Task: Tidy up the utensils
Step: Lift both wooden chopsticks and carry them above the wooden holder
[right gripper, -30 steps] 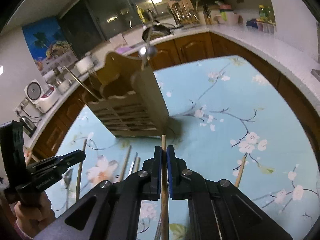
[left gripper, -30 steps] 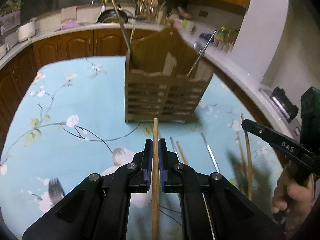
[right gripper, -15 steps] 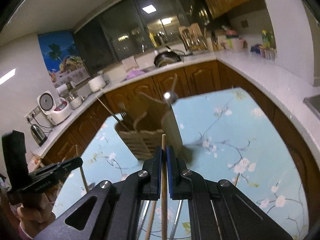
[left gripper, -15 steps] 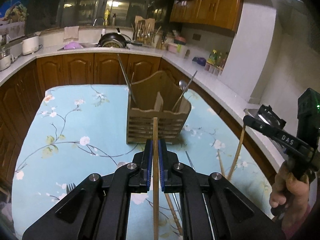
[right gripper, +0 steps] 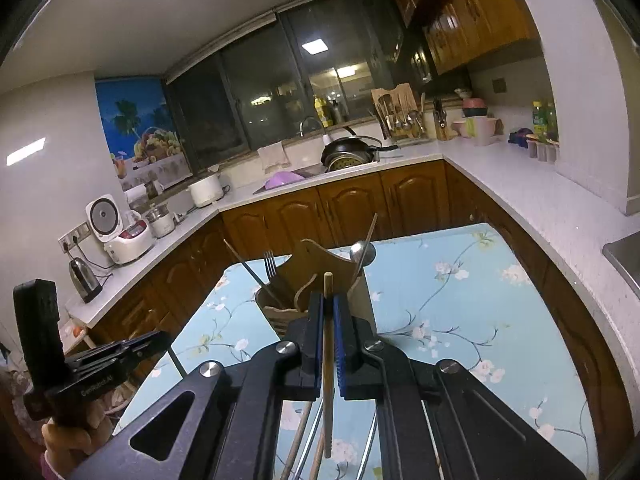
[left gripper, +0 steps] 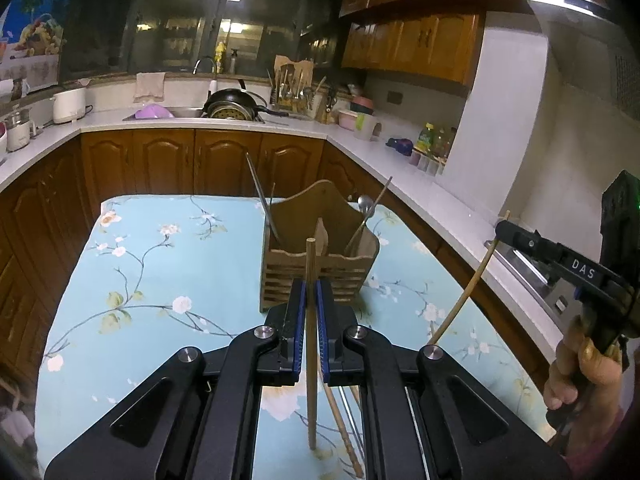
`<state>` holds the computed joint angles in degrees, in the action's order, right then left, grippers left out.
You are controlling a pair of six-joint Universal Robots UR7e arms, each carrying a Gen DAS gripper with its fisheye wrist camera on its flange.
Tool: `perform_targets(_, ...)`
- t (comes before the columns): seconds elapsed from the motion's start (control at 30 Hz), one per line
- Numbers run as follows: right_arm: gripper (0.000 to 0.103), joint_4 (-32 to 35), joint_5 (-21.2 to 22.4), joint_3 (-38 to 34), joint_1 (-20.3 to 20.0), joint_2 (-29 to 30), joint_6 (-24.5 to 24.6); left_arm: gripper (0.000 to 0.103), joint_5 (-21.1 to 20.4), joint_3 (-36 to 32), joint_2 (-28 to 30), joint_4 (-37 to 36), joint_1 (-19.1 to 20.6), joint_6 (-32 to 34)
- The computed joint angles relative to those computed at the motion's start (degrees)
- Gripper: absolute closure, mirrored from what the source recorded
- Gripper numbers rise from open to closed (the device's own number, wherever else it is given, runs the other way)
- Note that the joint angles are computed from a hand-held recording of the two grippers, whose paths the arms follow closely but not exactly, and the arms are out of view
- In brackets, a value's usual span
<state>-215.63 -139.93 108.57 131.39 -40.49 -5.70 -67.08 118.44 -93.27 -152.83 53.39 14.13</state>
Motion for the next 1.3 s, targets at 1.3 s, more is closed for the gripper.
perform_targets(1.3, 0.098, -6.43, 4.00, -19.91, -4.63, 4.68, -14.56, 0.098, -1.11, -18.97, 19.34, -23.56, 0.69, 7.14)
